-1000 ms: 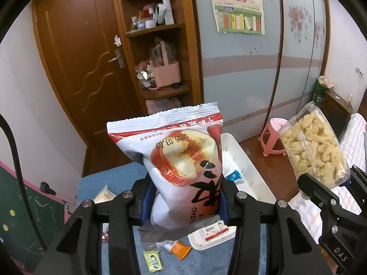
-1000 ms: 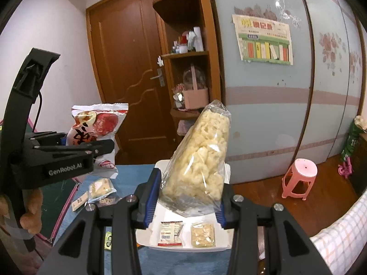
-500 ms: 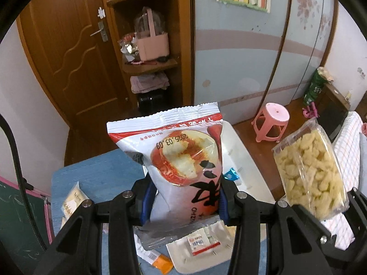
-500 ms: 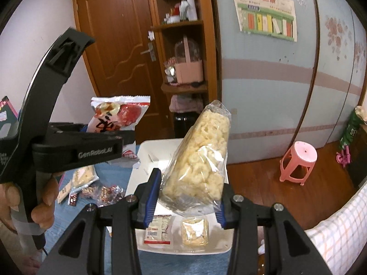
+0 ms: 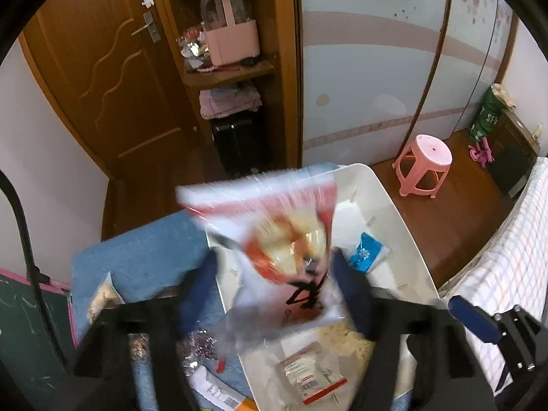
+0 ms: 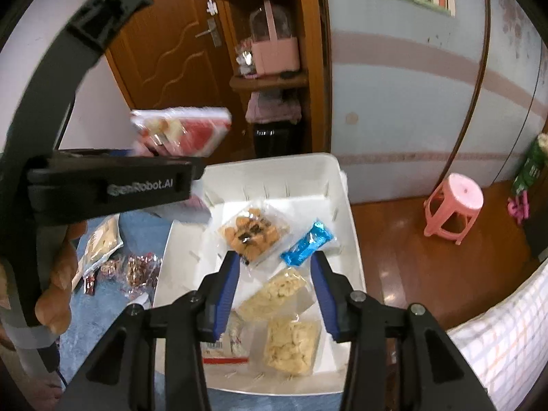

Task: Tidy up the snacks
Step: 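Carry both packs over the white tray and open both tools to drop them, then move both tools back over the remaining snacks on the table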

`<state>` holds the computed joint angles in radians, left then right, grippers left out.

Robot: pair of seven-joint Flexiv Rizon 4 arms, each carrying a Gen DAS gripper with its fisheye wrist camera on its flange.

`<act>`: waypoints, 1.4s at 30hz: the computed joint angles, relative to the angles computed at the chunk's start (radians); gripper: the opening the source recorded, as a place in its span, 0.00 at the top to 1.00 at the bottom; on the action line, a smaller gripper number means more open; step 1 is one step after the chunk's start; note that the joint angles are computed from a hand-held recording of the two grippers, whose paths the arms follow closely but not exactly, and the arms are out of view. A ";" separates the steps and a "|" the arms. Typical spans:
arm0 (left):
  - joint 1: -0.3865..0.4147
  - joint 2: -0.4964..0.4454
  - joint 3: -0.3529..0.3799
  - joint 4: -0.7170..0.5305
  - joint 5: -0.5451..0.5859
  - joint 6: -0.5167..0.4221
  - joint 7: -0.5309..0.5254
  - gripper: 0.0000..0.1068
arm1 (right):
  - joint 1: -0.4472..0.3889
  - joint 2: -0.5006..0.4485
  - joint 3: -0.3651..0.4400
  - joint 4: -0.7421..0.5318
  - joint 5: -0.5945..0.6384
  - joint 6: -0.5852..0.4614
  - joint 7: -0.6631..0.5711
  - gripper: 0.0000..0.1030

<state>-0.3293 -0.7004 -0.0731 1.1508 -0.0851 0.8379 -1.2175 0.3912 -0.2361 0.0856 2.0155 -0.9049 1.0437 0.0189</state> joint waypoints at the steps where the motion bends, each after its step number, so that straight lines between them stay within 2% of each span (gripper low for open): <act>1: 0.008 0.008 -0.009 0.021 -0.011 0.023 0.004 0.20 | 0.000 -0.002 0.002 0.001 0.006 0.001 -0.002 0.57; 3: 0.021 0.022 -0.025 0.053 -0.030 0.046 0.024 0.20 | 0.003 -0.005 0.005 0.006 0.008 0.004 -0.001 0.57; 8: 0.037 0.035 -0.026 0.063 -0.058 0.009 0.029 0.20 | 0.021 0.001 0.013 0.006 0.013 -0.018 -0.014 0.57; 13: 0.056 0.101 -0.016 0.163 -0.054 0.073 0.050 0.20 | 0.032 0.026 0.029 0.019 0.003 -0.035 -0.007 0.57; 20: 0.115 0.226 -0.035 0.327 -0.094 0.170 0.148 0.20 | 0.058 0.079 0.065 0.010 -0.017 -0.126 0.002 0.57; 30: 0.219 0.409 -0.073 0.525 -0.313 0.249 0.364 0.20 | 0.097 0.115 0.110 -0.043 -0.069 -0.221 0.033 0.57; 37: 0.257 0.500 -0.054 0.640 -0.477 0.285 0.555 0.20 | 0.139 0.096 0.122 -0.100 -0.096 -0.264 0.030 0.57; 42: 0.276 0.532 -0.024 0.683 -0.571 0.280 0.657 0.20 | 0.175 0.067 0.119 -0.152 -0.123 -0.283 0.018 0.57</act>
<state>-0.0529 -0.1683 -0.0969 1.8340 -0.6560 1.1182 -0.5604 0.5666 -0.1692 0.2047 1.8639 -1.0277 0.7609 0.0364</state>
